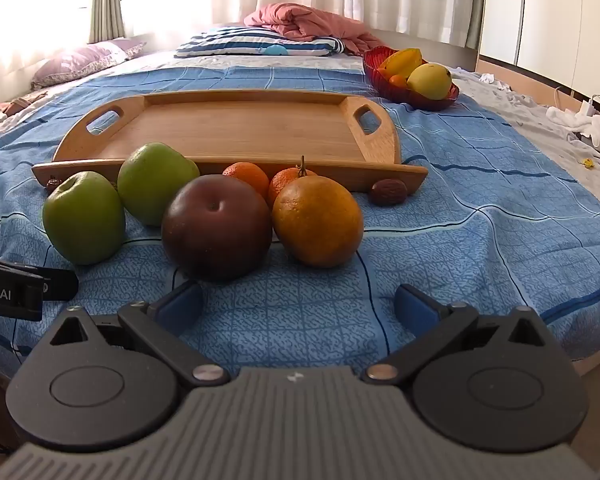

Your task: Organize fruits

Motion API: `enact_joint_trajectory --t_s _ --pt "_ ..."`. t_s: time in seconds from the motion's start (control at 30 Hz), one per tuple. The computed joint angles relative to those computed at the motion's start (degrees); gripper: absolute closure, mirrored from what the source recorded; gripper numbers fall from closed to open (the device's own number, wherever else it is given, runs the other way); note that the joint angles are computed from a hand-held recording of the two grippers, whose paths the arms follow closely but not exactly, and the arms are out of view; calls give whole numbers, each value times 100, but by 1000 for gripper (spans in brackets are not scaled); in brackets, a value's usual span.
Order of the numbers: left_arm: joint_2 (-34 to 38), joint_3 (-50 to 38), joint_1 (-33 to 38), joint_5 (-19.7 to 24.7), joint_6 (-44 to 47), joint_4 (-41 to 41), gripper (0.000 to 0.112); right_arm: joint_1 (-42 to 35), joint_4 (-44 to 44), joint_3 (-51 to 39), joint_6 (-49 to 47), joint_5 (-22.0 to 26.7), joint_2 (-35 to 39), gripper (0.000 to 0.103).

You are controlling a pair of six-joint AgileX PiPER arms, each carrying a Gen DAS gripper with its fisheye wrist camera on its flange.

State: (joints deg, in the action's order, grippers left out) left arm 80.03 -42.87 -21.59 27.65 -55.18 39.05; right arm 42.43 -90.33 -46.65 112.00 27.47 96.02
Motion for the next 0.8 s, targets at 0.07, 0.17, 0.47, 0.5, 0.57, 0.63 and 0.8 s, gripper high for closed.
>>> enact_joint_trajectory --t_s 0.07,0.17,0.47,0.5,0.57,0.63,0.8 --pt "-4 7 2 -15 -7 -4 9 -6 11 0 -9 -10 -1 0" --pt "-5 5 11 -19 31 -44 9 -6 11 0 -9 -10 -1 0" --pt "-3 -2 14 -12 58 -69 9 -16 11 1 -3 -30 -2 0" --pt "-3 -2 14 -12 58 -69 9 -12 9 1 2 -26 0 0" --pt "-3 -2 14 -12 58 -69 9 -4 15 -1 2 -20 4 0" --pt "-3 -2 14 -12 58 -69 9 0 16 -3 1 -15 5 0" --pt "-2 -4 16 -12 62 -71 9 6 6 -3 16 -11 12 0"
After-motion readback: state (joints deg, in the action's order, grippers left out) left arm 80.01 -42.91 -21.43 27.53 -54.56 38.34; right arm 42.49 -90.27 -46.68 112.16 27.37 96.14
